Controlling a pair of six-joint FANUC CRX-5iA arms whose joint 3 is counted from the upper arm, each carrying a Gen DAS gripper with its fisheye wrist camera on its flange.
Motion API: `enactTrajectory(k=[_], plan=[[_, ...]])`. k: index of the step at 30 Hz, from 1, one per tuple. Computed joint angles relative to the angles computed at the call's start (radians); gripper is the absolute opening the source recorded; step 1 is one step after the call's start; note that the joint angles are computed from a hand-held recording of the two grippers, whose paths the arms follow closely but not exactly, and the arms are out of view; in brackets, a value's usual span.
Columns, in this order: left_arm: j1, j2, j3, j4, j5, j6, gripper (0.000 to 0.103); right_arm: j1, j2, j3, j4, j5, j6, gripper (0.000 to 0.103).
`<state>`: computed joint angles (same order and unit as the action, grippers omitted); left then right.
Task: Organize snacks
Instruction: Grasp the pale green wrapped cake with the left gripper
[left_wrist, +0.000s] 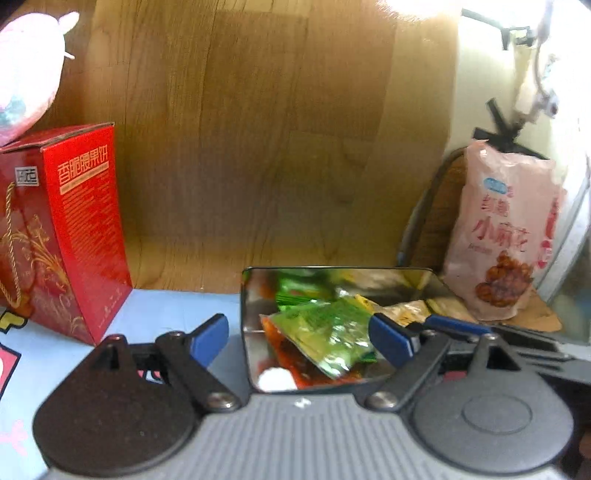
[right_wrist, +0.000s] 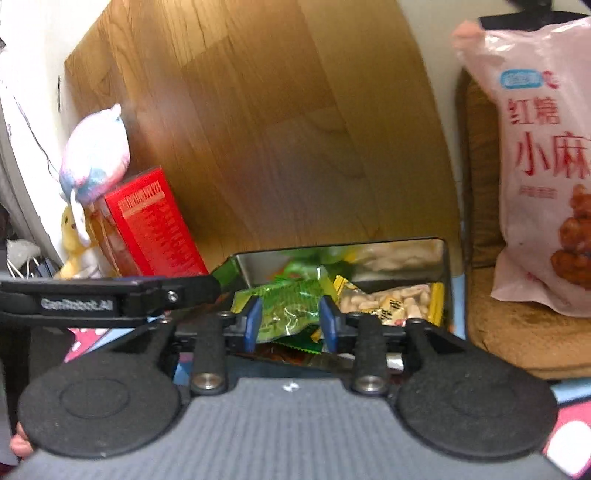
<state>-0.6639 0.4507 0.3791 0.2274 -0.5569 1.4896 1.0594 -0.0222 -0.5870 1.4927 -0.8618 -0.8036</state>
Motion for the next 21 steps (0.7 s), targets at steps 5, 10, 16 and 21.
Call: enactTrajectory(k=[5, 10, 16, 21], plan=[[-0.009, -0.136, -0.218, 0.141, 0.130, -0.178, 0.086, 0.114, -0.081, -0.076, 0.015, -0.125, -0.116, 0.038], [-0.021, -0.223, -0.427, 0.492, 0.083, -0.487, 0.086, 0.278, -0.112, -0.125, -0.074, -0.236, -0.248, 0.045], [-0.005, -0.199, -0.529, 0.752, -0.192, -0.575, 0.066, 0.494, -0.116, -0.162, -0.251, -0.359, -0.436, 0.045], [-0.023, -0.220, -0.578, 0.769, -0.175, -0.577, 0.054, 0.530, -0.076, -0.156, -0.232, -0.336, -0.540, 0.042]])
